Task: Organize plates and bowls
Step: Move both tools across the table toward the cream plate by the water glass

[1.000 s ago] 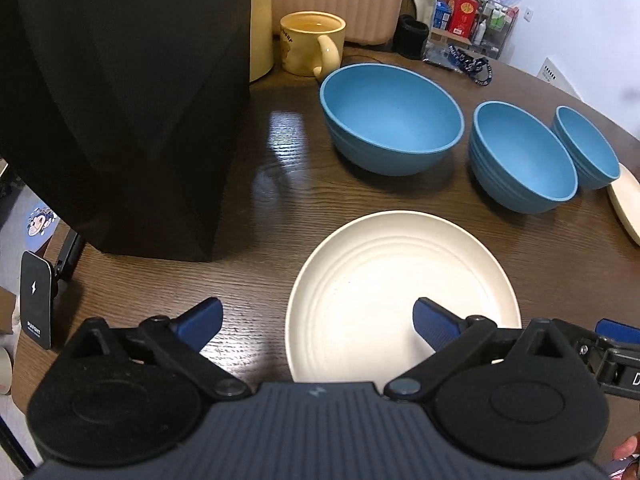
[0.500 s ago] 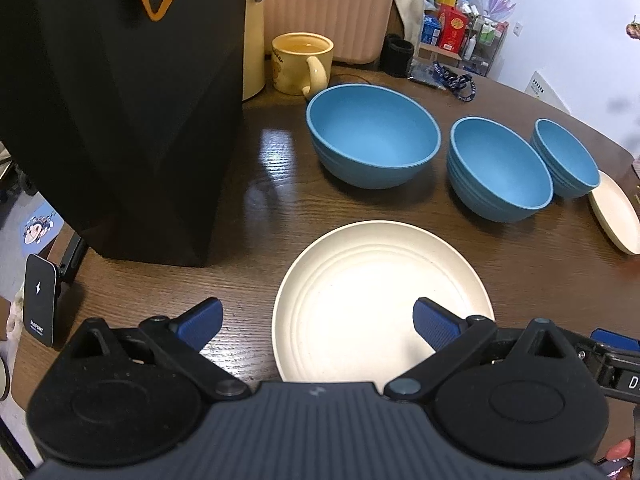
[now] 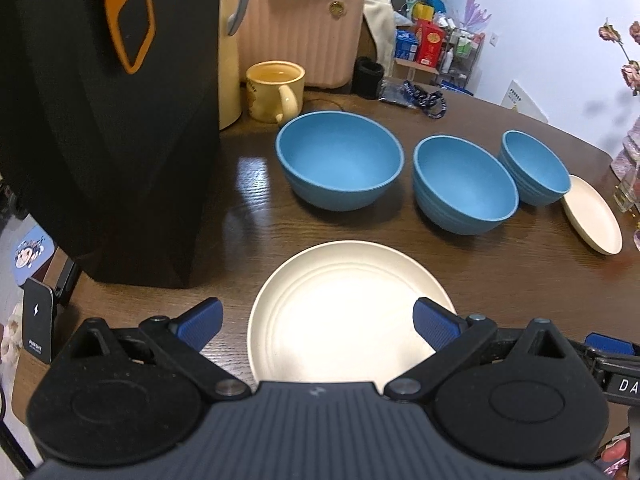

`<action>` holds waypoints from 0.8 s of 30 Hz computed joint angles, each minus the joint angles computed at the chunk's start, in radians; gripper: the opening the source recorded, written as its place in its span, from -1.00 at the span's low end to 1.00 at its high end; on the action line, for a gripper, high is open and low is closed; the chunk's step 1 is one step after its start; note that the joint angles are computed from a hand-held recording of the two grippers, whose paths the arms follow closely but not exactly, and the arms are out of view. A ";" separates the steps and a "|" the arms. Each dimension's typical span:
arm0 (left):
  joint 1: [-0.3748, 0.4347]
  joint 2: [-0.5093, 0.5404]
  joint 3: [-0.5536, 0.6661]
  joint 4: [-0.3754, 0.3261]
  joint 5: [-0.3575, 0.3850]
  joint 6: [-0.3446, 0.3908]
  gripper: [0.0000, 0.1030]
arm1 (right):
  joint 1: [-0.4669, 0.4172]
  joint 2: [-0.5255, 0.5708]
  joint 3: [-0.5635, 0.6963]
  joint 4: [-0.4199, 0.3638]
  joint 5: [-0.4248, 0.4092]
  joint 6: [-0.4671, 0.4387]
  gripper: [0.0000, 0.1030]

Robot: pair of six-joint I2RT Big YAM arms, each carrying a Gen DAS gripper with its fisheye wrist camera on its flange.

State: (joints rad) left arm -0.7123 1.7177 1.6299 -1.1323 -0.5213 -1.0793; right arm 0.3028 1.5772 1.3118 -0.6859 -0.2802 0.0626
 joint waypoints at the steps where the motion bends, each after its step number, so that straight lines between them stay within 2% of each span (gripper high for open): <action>1: -0.002 0.002 0.006 0.002 -0.001 0.007 1.00 | -0.004 -0.004 -0.002 0.001 0.001 0.001 1.00; 17: -0.032 0.069 0.119 0.015 -0.011 0.108 1.00 | -0.063 -0.033 -0.029 0.035 0.026 0.029 1.00; 24: -0.042 0.143 0.225 -0.016 -0.019 0.129 1.00 | -0.109 -0.014 -0.011 0.031 0.012 0.010 1.00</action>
